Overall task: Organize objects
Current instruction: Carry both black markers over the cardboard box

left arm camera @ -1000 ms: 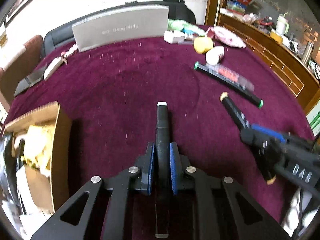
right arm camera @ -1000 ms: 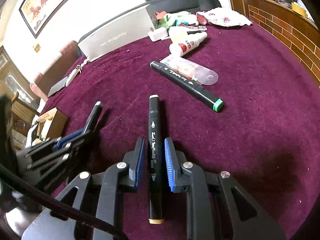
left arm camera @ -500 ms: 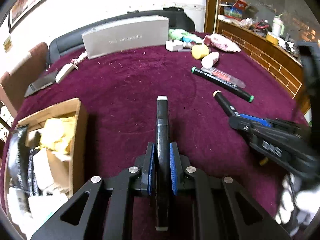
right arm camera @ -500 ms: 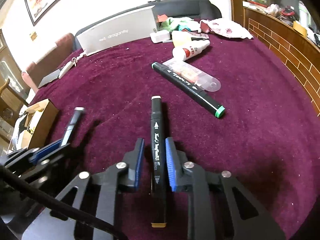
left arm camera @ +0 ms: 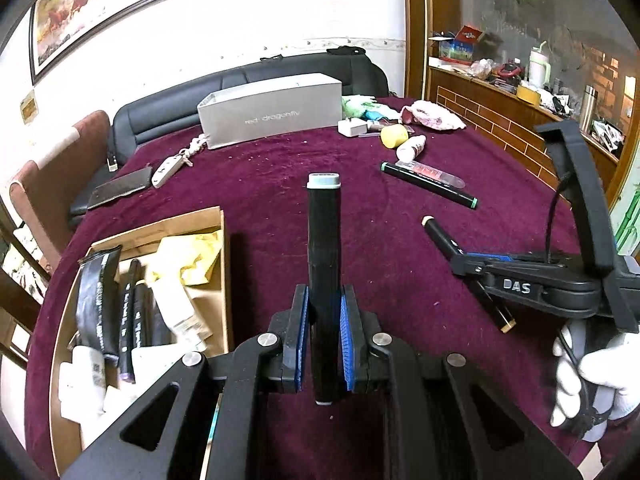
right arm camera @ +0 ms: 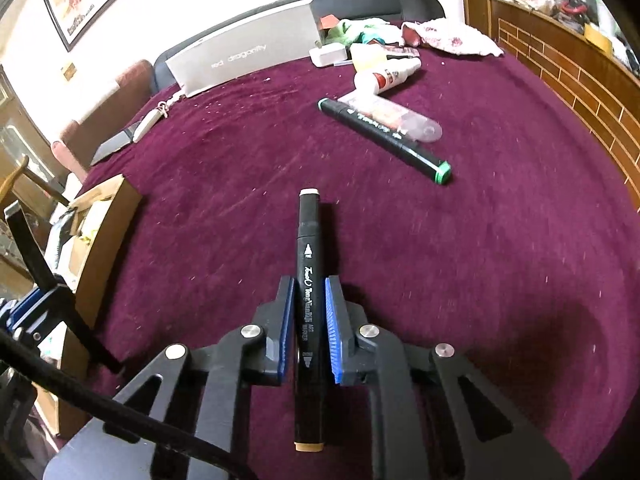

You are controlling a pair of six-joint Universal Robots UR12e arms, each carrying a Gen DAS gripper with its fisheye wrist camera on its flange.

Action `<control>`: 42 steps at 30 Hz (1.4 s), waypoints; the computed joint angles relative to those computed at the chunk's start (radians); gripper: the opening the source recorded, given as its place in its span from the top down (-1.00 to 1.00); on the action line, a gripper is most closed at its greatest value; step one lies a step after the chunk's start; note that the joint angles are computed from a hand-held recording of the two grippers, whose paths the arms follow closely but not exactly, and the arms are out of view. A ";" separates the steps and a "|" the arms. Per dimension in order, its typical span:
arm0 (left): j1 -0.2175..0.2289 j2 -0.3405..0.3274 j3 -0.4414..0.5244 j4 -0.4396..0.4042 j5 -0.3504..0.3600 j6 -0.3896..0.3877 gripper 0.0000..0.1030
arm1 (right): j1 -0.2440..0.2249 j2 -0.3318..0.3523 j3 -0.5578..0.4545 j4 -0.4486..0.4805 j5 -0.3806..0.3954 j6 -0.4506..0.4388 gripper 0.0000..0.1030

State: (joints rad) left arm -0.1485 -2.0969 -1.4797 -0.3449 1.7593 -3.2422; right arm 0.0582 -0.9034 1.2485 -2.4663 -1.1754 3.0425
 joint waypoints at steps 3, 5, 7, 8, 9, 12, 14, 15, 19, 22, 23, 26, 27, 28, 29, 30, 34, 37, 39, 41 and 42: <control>0.004 0.011 -0.018 0.013 -0.003 -0.010 0.77 | -0.007 -0.016 0.019 0.006 0.038 0.015 0.76; 0.006 0.019 -0.031 0.024 -0.006 -0.013 0.77 | -0.011 -0.027 0.033 0.006 0.060 0.022 0.76; 0.006 0.024 -0.041 0.033 -0.008 -0.015 0.77 | -0.015 -0.037 0.043 0.008 0.081 0.028 0.75; 0.007 0.028 -0.047 0.039 -0.011 -0.017 0.77 | -0.015 -0.039 0.044 0.010 0.087 0.029 0.75; 0.008 0.032 -0.054 0.044 -0.014 -0.018 0.77 | -0.016 -0.043 0.048 0.009 0.094 0.031 0.75; 0.012 0.042 -0.069 0.060 -0.024 -0.020 0.77 | -0.019 -0.053 0.060 0.012 0.117 0.033 0.75; 0.015 0.050 -0.082 0.072 -0.033 -0.025 0.77 | -0.024 -0.059 0.071 0.017 0.142 0.039 0.75; 0.017 0.053 -0.088 0.077 -0.039 -0.027 0.77 | -0.025 -0.065 0.081 0.013 0.148 0.041 0.75; 0.024 0.065 -0.108 0.091 -0.060 -0.038 0.77 | -0.035 -0.085 0.121 -0.006 0.169 0.051 0.75; 0.026 0.068 -0.115 0.091 -0.078 -0.043 0.77 | -0.047 -0.092 0.140 -0.011 0.187 0.075 0.75; 0.025 0.068 -0.116 0.092 -0.081 -0.042 0.77 | -0.051 -0.094 0.145 -0.012 0.194 0.082 0.75; 0.025 0.073 -0.124 0.097 -0.093 -0.041 0.77 | -0.062 -0.099 0.155 -0.013 0.214 0.103 0.75; 0.025 0.075 -0.126 0.100 -0.095 -0.043 0.77 | -0.065 -0.100 0.158 -0.014 0.219 0.108 0.75; 0.027 0.078 -0.130 0.104 -0.100 -0.047 0.77 | -0.067 -0.102 0.160 -0.014 0.225 0.111 0.75; 0.028 0.082 -0.134 0.107 -0.104 -0.050 0.77 | -0.068 -0.102 0.160 -0.013 0.233 0.113 0.75; 0.030 0.088 -0.140 0.113 -0.107 -0.055 0.77 | -0.069 -0.103 0.162 -0.011 0.242 0.114 0.75; 0.035 0.105 -0.160 0.132 -0.099 -0.065 0.77 | -0.067 -0.108 0.160 -0.002 0.281 0.109 0.75; 0.041 0.117 -0.177 0.149 -0.084 -0.070 0.77 | -0.058 -0.109 0.151 0.015 0.309 0.090 0.75; 0.047 0.124 -0.187 0.156 -0.074 -0.079 0.77 | -0.050 -0.111 0.146 0.025 0.321 0.073 0.75; 0.055 0.131 -0.198 0.161 -0.075 -0.090 0.77 | -0.039 -0.112 0.139 0.037 0.326 0.050 0.75; 0.060 0.134 -0.202 0.163 -0.084 -0.097 0.76 | -0.034 -0.113 0.135 0.043 0.330 0.039 0.75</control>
State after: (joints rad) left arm -0.0887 -1.9633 -1.6818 -0.1817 1.6754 -3.3392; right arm 0.0247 -1.0164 1.3836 -2.4229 -0.8454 3.0816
